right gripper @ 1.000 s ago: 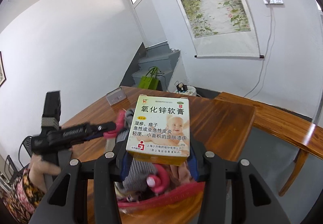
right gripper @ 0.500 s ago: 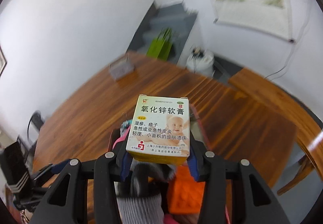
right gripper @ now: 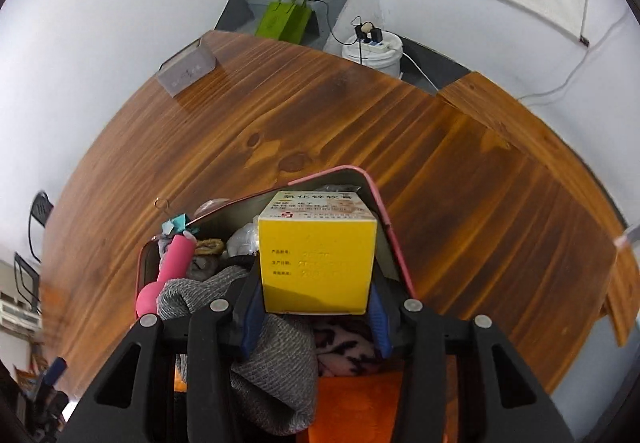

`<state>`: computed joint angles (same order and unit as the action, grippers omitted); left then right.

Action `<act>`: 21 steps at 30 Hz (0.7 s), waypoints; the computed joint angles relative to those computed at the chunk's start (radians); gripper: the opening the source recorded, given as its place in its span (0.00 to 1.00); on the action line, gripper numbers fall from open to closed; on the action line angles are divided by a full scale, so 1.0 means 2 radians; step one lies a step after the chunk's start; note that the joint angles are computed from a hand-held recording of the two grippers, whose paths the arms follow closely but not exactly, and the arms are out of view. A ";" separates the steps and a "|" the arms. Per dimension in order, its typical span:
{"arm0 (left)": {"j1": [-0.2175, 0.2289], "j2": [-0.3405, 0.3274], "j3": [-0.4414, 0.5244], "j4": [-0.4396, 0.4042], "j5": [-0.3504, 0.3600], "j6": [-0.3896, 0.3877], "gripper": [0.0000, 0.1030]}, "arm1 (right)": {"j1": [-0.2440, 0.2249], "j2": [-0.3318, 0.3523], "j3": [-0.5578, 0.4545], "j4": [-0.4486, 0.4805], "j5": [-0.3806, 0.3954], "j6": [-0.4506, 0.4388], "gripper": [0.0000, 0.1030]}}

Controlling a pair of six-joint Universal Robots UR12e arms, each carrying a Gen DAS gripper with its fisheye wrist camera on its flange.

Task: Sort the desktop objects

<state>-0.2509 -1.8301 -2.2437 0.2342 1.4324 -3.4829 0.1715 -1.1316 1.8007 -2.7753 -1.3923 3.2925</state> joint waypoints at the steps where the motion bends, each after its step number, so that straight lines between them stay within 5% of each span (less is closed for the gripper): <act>1: 0.000 0.003 -0.003 0.002 0.005 0.000 0.69 | 0.004 -0.001 0.000 -0.002 -0.012 -0.007 0.47; 5: -0.001 0.013 -0.017 0.009 0.040 0.005 0.69 | 0.015 -0.013 0.010 -0.041 -0.062 -0.013 0.66; 12: -0.004 0.036 -0.047 0.017 0.112 0.002 0.69 | 0.046 -0.029 0.045 -0.156 -0.139 0.012 0.69; 15: -0.008 0.046 -0.062 0.029 0.153 -0.015 0.83 | 0.070 -0.031 0.067 -0.234 -0.176 0.021 0.77; 18: -0.011 0.054 -0.072 0.035 0.177 -0.023 0.83 | 0.098 -0.028 0.089 -0.313 -0.198 0.019 0.80; 21: -0.013 0.063 -0.079 0.040 0.192 -0.026 0.99 | 0.121 -0.023 0.101 -0.350 -0.203 0.013 0.80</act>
<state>-0.2767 -1.7044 -2.4019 0.3144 1.8164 -3.5353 0.4130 -1.1774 2.0033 -3.4755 -1.7985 3.3194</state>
